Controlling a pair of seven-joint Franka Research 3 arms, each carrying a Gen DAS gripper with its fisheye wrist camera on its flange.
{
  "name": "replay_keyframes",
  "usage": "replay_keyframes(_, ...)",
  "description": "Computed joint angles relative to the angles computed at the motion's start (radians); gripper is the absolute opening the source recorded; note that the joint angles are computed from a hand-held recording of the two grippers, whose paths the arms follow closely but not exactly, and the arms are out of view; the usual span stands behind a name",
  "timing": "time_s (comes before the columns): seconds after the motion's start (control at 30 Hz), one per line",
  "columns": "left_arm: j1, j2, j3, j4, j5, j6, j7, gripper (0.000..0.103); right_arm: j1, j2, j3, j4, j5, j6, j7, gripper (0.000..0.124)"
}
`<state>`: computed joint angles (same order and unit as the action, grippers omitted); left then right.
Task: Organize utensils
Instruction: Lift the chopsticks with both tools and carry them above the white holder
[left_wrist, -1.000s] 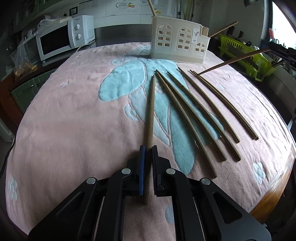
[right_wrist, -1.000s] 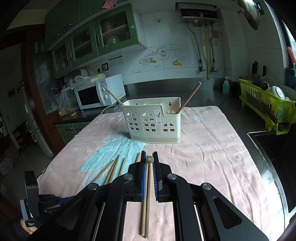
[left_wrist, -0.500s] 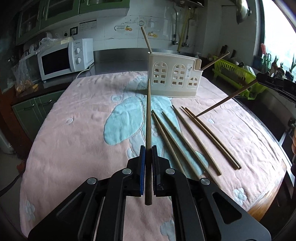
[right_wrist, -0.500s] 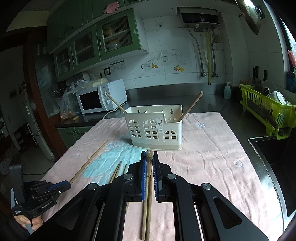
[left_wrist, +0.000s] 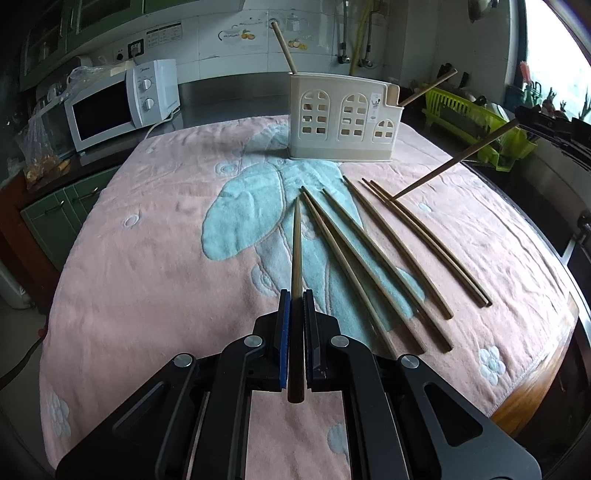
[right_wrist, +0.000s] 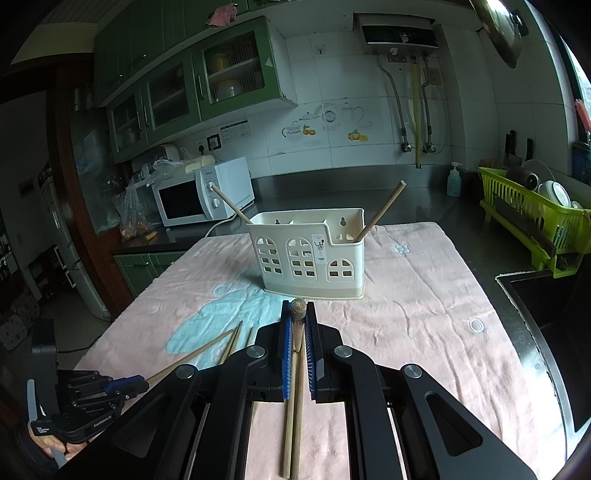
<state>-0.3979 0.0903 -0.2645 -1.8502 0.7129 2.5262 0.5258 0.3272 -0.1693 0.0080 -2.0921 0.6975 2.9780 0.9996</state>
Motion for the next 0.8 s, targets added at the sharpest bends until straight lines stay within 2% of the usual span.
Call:
replay_keyframes(0.17,0.002,-0.006,0.003,-0.011,0.0,0.011,-0.018,0.005,-0.001,0.001,0.002,0.001,-0.005,0.004,0.005,0.007)
replay_keyframes(0.5,0.007,0.0,0.012,0.049,0.159,0.042,-0.136,0.005,0.012,0.024,-0.012,0.051,0.049,-0.006,-0.058,0.007)
replay_keyframes(0.67,0.002,0.047,0.023,0.143,0.177,0.048,-0.095,0.005,-0.002,0.051,-0.018,0.122,0.099,-0.05,-0.114,0.007)
replay_keyframes(0.8,-0.009,0.099,0.036,0.246,0.16,0.042,-0.024,0.005,-0.033,0.091,-0.018,0.224,0.12,-0.116,-0.149,0.007)
